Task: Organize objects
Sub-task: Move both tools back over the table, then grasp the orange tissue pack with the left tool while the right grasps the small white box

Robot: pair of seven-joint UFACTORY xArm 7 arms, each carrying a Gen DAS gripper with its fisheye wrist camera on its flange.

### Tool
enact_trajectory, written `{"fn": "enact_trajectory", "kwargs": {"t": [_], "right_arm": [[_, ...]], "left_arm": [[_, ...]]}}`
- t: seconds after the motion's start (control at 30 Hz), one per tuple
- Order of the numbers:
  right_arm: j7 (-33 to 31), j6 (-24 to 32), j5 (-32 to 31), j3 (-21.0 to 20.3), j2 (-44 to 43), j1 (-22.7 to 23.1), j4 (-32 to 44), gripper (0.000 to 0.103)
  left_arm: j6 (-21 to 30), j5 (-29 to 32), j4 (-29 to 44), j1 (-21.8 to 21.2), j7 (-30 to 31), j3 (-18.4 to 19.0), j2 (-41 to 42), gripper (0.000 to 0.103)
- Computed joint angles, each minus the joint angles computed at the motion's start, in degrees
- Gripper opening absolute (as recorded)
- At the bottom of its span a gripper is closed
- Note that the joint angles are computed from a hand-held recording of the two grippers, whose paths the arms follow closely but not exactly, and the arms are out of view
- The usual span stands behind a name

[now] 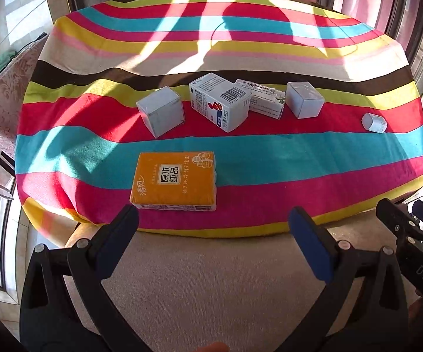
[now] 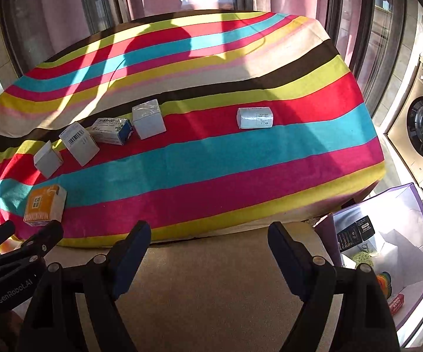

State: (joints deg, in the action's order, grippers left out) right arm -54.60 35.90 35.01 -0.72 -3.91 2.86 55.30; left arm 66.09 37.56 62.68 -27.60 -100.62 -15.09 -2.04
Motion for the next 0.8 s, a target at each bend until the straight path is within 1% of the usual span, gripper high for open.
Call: {"fn": "enact_trajectory", "kwargs": {"t": [0.03,0.13,0.23,0.3,0.37,0.5,0.57,0.67,0.8], "right_arm": [[0.3,-0.4,-0.1,0.2,0.2,0.1,0.1,0.083],[0.7,-2.7,0.0,0.7,0.6,0.6,-0.1,0.083],[-0.3,-3.4,1.3,1.1,1.4,1.0,0.6,0.083],[-0.5,-5.7,1.1,1.6,1.6,1.5,0.4,0.083],[-1.0,-5.4,1.8,1.8,2.6,1.8,1.4,0.083],[-0.6,-4.7,2.2,2.6,5.4,1.6,4.5,0.083],[-0.6,-5.3,2.3,3.2,6.8,1.4,5.9,0.083],[0.2,-6.0,1.4,3.9,9.4,0.9,8.7,0.083],[2.9,-6.6,-1.3,4.7,13.6,-0.1,13.2,0.083]], "left_arm": [[-0.3,0.6,-0.5,0.1,-0.5,0.1,-0.4,0.102],[-4.2,3.5,-4.2,0.8,-4.0,-0.1,-3.5,0.102],[-5.4,5.8,-7.7,1.8,-7.6,-1.1,-6.4,0.102],[-9.1,6.4,-10.7,3.0,-9.5,-1.1,-8.8,0.102],[-11.1,7.1,-12.6,4.3,-10.7,-1.7,-10.2,0.102],[-12.1,5.8,-13.8,6.3,-10.0,-2.1,-10.7,0.102],[-12.8,3.8,-13.9,7.0,-7.9,-1.5,-10.1,0.102],[-12.0,1.3,-13.0,7.7,-5.1,-1.1,-8.4,0.102],[-11.1,-0.4,-11.8,7.9,-2.7,-0.3,-6.4,0.102]]}}
